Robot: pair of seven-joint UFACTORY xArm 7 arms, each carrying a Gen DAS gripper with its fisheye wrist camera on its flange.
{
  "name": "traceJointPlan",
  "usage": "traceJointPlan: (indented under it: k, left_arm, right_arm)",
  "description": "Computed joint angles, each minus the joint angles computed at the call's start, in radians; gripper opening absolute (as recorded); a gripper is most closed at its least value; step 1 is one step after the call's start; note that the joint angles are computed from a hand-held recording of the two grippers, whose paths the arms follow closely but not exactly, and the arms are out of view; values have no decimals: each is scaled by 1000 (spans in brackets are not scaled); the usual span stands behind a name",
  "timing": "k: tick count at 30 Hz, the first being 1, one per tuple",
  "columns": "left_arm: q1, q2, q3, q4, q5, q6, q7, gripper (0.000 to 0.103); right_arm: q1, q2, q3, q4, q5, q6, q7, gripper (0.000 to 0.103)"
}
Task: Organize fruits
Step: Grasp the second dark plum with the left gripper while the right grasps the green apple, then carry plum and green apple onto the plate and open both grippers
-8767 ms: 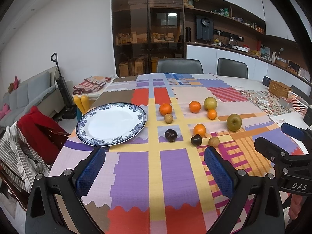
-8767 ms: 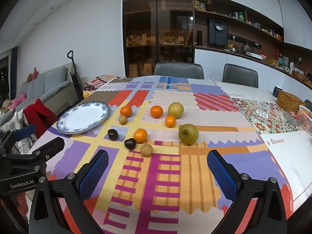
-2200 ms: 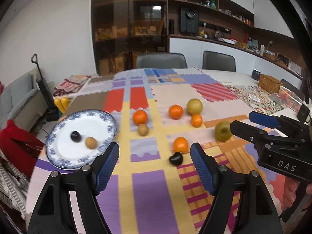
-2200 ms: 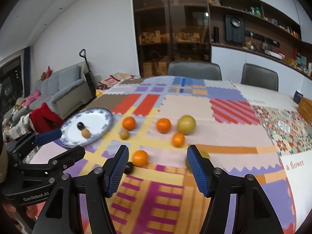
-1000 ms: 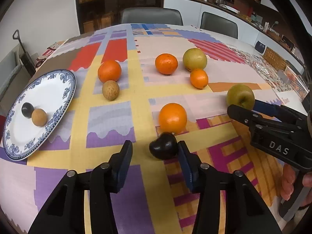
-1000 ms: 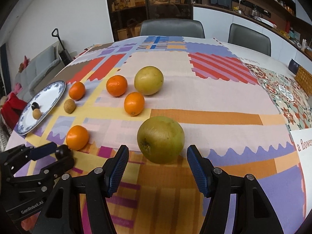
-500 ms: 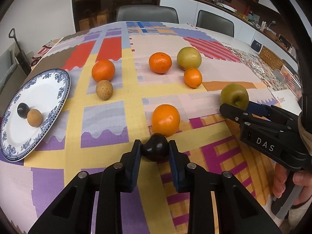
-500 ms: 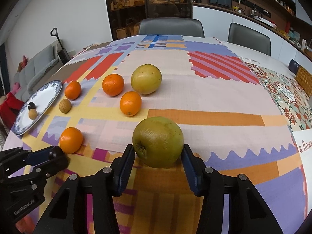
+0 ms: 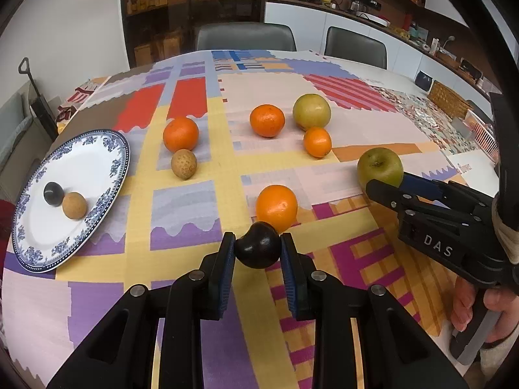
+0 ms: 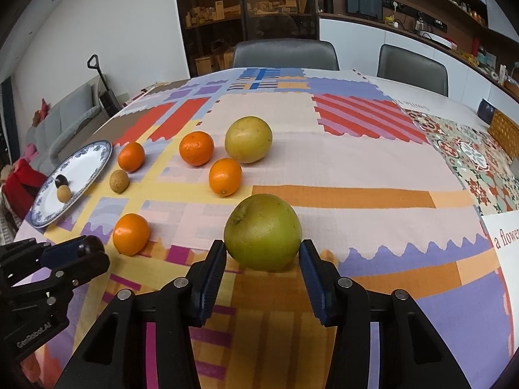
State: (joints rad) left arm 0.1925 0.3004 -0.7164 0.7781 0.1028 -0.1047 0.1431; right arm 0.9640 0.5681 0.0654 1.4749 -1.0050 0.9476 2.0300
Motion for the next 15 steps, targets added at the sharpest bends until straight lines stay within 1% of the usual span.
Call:
traceJointPlan:
  k: [7,11,13,15]
  left_arm:
    - [17,4,-16,2,3,3,-5,27]
    - [10,4,-9,4,0,2,-3,27]
    - [11,6,-10,7,-2,5,-4,27]
    - [20,8,-17,8,-5,6,0,27]
  right_arm:
    - [-11,-4,0,-5,4,-17,-12,48]
    - [-22,0,-3,3,10,-24,-44,51]
    - [-39,8,-3,11,25,-42,-73,52]
    - [-54,15,-10,11,28,-85,-85,52]
